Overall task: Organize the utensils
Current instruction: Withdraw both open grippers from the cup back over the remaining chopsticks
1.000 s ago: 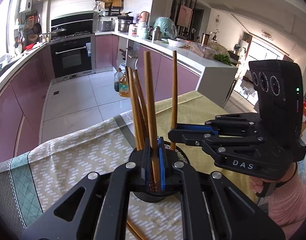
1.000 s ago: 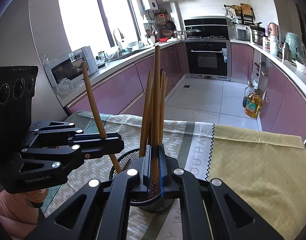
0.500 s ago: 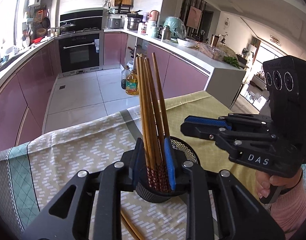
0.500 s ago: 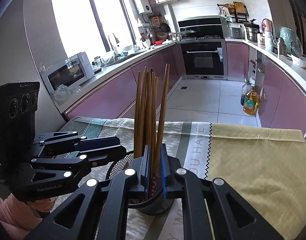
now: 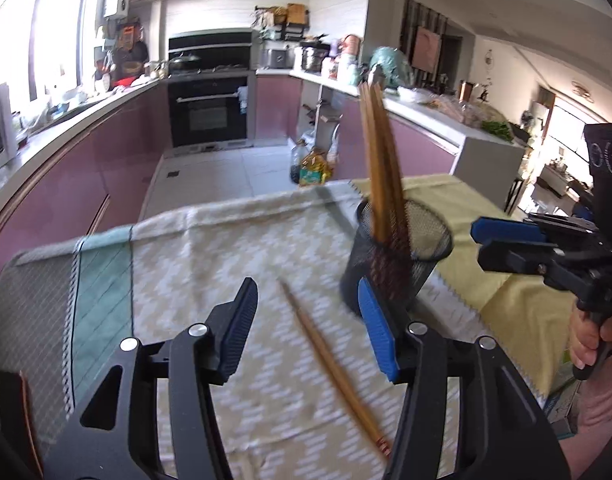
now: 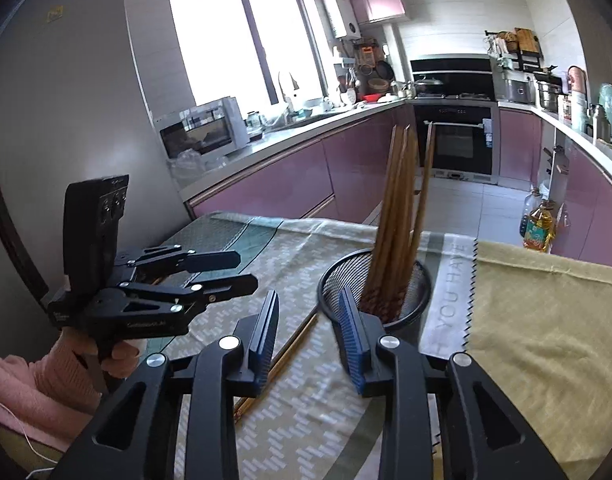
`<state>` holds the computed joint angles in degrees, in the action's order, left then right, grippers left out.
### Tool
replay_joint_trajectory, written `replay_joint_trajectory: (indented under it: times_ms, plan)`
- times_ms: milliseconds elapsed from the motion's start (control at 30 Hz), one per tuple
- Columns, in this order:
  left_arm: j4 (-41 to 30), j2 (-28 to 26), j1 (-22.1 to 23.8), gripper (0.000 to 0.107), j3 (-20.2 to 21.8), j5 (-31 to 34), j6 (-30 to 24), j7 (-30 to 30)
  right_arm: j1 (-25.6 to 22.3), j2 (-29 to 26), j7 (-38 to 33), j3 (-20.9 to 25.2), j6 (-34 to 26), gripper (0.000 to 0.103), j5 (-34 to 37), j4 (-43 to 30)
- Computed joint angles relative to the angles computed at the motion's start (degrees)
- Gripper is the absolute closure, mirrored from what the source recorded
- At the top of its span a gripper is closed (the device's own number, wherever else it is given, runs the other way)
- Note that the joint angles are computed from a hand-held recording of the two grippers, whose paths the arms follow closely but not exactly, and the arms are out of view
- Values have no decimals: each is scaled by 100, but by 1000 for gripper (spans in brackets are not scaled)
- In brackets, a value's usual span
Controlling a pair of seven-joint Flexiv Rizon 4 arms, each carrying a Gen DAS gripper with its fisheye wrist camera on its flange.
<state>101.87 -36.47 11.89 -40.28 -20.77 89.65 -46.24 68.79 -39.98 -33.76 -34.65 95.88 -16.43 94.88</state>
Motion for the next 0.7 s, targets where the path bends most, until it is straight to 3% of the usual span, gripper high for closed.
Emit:
replay_joint_trajectory:
  times_ms: [167,300,700]
  plan:
    - [242,64,-98,55,465,-98,-99,-208,-1163,-271,-124,1779,-785,74,-302,-706]
    - [350,64,-127,55,607,-163,-119,-307,-1526,-552,-88,2384,-1346,74,-539,-1168]
    - [475,43,-76,53,571,-137,-85,-392,-1771,-704,478,2782,-2086,74,-1454,-1516]
